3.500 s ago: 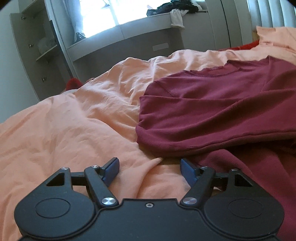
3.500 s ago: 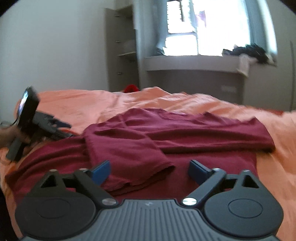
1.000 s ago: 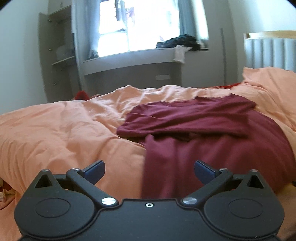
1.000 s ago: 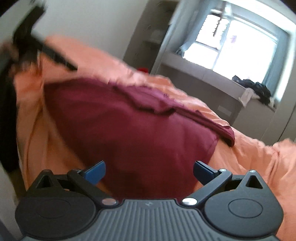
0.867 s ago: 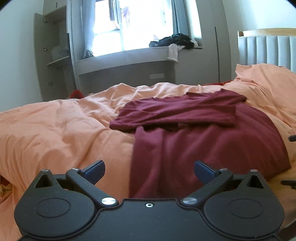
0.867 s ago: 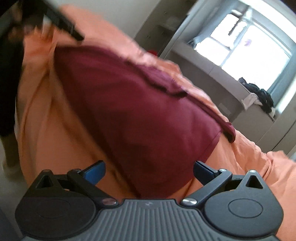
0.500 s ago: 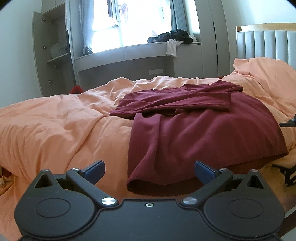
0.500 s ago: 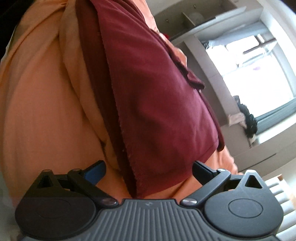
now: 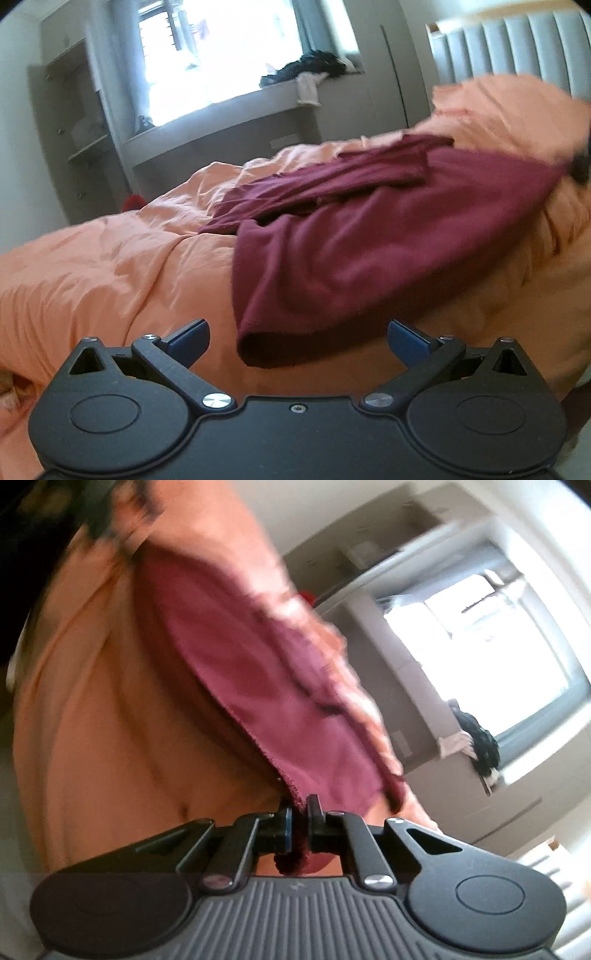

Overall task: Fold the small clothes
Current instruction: 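Grasp the hem with the right tool while the left tool grasps the hem too, lifting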

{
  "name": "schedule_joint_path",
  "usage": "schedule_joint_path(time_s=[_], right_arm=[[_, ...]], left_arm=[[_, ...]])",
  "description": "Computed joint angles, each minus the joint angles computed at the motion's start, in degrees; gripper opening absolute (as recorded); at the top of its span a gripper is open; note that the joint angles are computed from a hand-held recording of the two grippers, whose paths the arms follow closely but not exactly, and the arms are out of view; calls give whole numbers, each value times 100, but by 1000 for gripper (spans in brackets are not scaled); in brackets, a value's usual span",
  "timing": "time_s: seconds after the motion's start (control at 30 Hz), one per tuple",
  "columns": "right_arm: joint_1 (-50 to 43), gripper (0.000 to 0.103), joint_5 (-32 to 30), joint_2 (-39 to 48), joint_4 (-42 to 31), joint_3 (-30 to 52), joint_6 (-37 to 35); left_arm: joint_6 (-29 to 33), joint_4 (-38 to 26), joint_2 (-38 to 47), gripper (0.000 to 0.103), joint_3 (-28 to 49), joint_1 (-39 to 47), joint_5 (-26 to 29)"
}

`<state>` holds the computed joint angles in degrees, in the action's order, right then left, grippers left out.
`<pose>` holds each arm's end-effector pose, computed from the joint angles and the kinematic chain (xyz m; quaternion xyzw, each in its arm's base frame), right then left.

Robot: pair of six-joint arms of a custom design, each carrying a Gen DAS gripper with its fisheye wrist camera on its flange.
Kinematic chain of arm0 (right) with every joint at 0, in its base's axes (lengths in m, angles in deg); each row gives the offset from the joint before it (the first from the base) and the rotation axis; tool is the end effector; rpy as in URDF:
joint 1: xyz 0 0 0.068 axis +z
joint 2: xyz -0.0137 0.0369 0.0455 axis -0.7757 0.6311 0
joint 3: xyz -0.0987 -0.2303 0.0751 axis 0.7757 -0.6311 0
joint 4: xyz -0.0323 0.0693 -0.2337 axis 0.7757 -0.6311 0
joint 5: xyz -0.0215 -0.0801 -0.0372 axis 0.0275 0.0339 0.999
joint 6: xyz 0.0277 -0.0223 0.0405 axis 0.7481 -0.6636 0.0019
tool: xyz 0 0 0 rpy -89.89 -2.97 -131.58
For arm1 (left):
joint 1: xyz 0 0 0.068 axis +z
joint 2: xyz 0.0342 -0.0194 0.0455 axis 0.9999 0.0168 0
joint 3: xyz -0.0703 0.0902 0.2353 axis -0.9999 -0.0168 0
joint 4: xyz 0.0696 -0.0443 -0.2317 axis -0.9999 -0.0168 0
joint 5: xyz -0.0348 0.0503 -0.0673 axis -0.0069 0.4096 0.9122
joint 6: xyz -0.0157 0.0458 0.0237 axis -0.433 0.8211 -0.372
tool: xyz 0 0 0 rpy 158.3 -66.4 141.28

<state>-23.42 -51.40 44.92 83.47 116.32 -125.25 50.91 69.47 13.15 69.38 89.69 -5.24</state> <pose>0.2098 0.0855 0.2462 -0.2891 0.7770 -0.3003 0.4718 0.2956 -0.0086 0.2185 0.3058 0.8018 -0.0070 0.5134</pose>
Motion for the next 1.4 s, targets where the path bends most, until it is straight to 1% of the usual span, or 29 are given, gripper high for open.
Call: schedule_joint_path(time_s=[0.07,0.13,0.17,0.23,0.27,0.33,0.4,0.43,0.47,0.5,0.57,0.63,0.67,0.7,0.73,0.83,0.93,1.03,1.1,1.13,1.23,1.3,1.37,1.4], right_arm=[[-217,7,-266,-248,-176,251,220],[-453,7,-556,-345,-415,567,476],[-522,7,-648,-392,-506,650,563],[-614,7,-761,-437,-600,774,649],[-655,7,-788,-435,-603,802,625],[-714,7,-811,-417,-565,800,544],[-631,7,-721,-486,-593,731,563],[-593,7,-676,-524,-588,684,577],[-552,7,-631,-566,-586,634,610],[-559,7,-636,-573,-584,627,630],[-469,7,-539,-653,-608,571,686],[-440,7,-503,-595,-581,569,718],[-463,7,-520,-553,-571,596,721],[-473,7,-518,-512,-553,621,721],[-465,7,-500,-512,-548,613,731],[-415,7,-403,-544,-464,533,789],[-282,6,-183,-665,-171,323,780],[-23,6,213,-964,159,63,675],[153,6,463,-1242,202,-22,653],[273,6,612,-1406,188,-46,636],[846,6,1232,-1925,-132,21,600],[1498,6,1891,-2241,-343,78,543],[2370,6,2771,-2478,-466,151,435],[2825,6,3227,-2569,-381,155,286]], left_arm=[[160,78,162,102,46,-275,-466],[258,203,332,102,87,-450,-740],[308,338,410,100,79,-534,-892],[431,811,483,99,-67,-665,-1189],[497,1007,498,99,-130,-705,-1291],[543,1278,494,94,-217,-724,-1403],[552,1331,450,82,-243,-682,-1407],[564,1362,437,77,-255,-664,-1421],[572,1420,410,67,-292,-646,-1433],[577,1470,400,55,-310,-634,-1433],[575,1533,337,41,-355,-573,-1323],[646,1888,273,33,-520,-577,-1297],[705,2153,238,27,-649,-595,-1330],[781,2420,203,16,-783,-629,-1376],[865,2682,166,11,-912,-648,-1399],[923,3219,6,7,-1199,-678,-1442],[812,3519,-274,6,-1393,-640,-1349],[674,3382,-780,6,-1486,-541,-1171],[614,3066,-1283,6,-1532,-470,-992],[564,2779,-1600,6,-1516,-396,-820],[255,1621,-2508,6,-1283,-115,-293],[37,942,-3055,6,-1115,135,64],[-144,385,-3594,6,-998,442,464],[-215,171,-3815,6,-927,596,652]])
